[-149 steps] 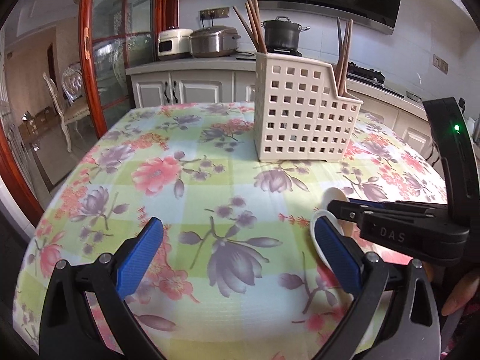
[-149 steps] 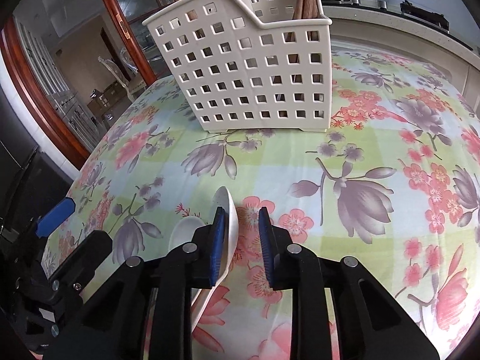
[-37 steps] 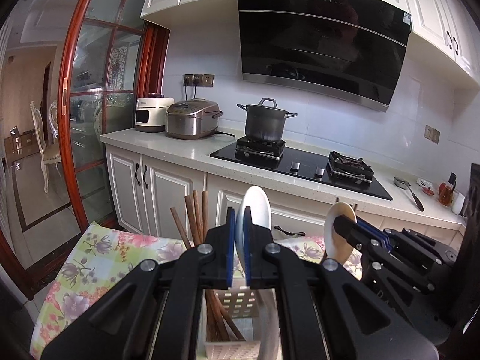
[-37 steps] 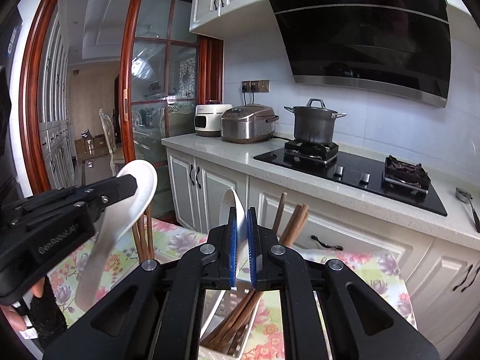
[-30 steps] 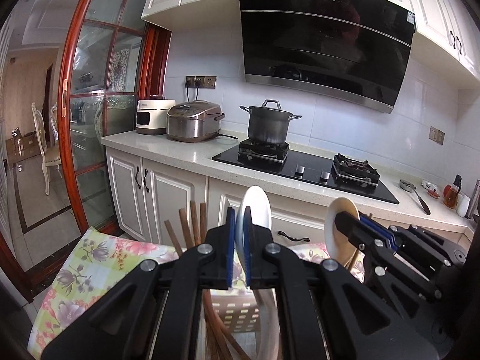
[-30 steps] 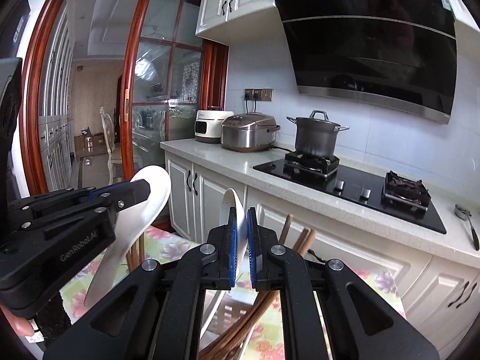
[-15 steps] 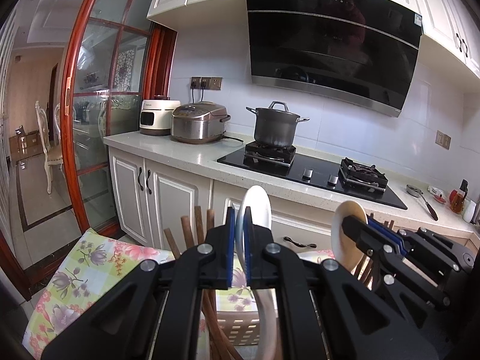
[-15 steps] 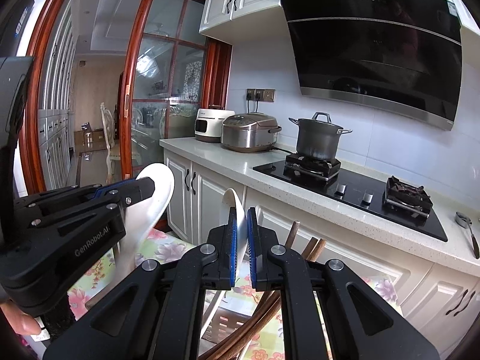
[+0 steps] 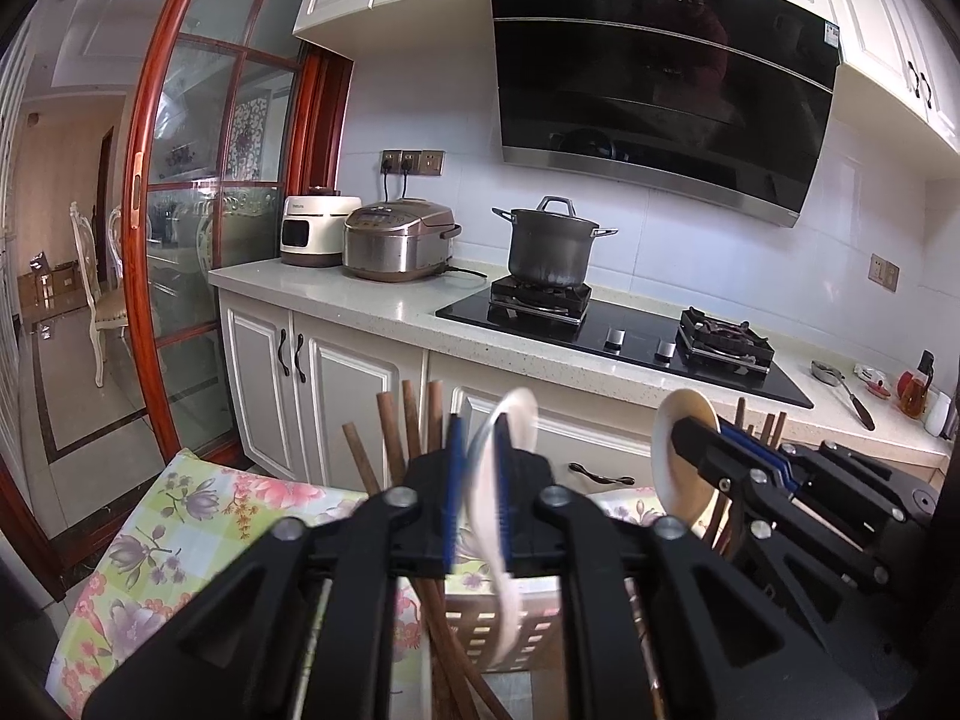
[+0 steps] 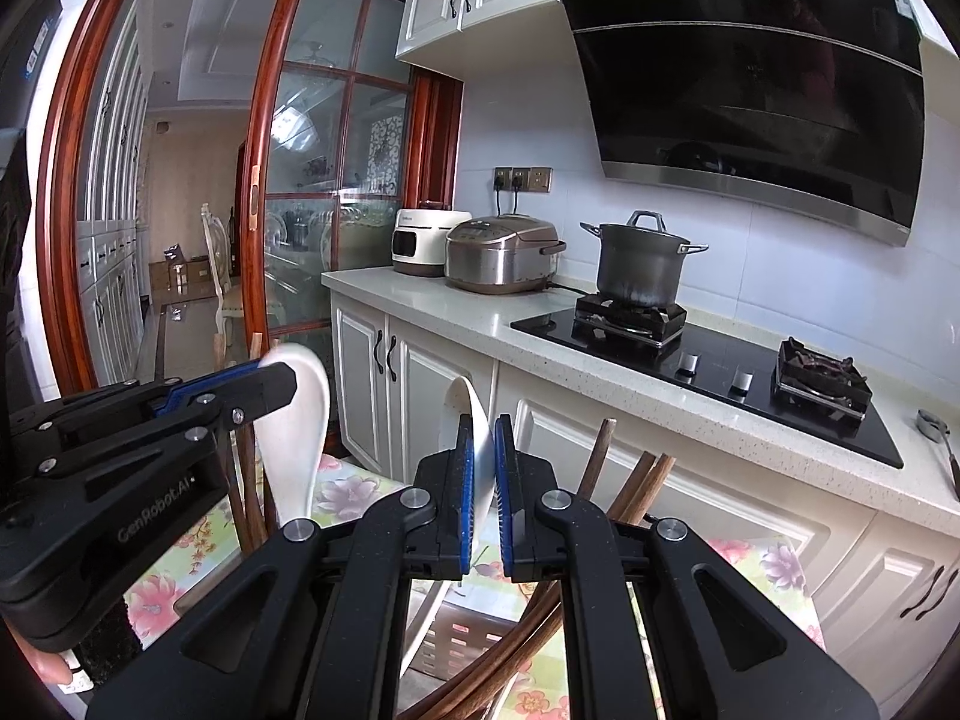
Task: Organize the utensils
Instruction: 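Lower both spoons into the white caddy, then open the left tool to release its spoon while the right tool releases its spoon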
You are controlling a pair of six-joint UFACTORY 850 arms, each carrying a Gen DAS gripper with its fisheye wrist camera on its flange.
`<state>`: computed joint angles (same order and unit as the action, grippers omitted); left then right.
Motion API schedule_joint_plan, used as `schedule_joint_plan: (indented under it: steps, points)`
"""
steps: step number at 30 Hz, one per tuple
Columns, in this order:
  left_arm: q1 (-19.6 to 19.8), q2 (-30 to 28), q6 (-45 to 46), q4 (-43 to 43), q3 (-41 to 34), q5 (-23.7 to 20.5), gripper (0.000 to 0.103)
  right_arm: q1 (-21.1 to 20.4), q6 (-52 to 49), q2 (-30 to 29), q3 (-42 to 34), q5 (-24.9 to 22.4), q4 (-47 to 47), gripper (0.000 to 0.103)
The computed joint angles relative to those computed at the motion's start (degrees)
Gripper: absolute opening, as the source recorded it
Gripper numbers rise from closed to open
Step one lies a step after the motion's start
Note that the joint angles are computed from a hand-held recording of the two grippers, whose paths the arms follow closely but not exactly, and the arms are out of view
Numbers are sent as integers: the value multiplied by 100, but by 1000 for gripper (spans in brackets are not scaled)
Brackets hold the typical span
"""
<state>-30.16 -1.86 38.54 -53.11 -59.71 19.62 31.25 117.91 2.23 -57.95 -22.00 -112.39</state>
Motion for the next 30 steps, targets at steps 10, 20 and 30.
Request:
schedule_joint_plan:
  steps: [10,20,30]
  points:
    - [-57,47,-131,104,58,54,24,9,-107,-33,0,-33,108,7]
    - [-61,133,-316,198,169,142,34,-40,41,-66,-9,122,25,8]
    - [-77,225,-421,205,269,155,41,-50,36,36,90,156,161,9]
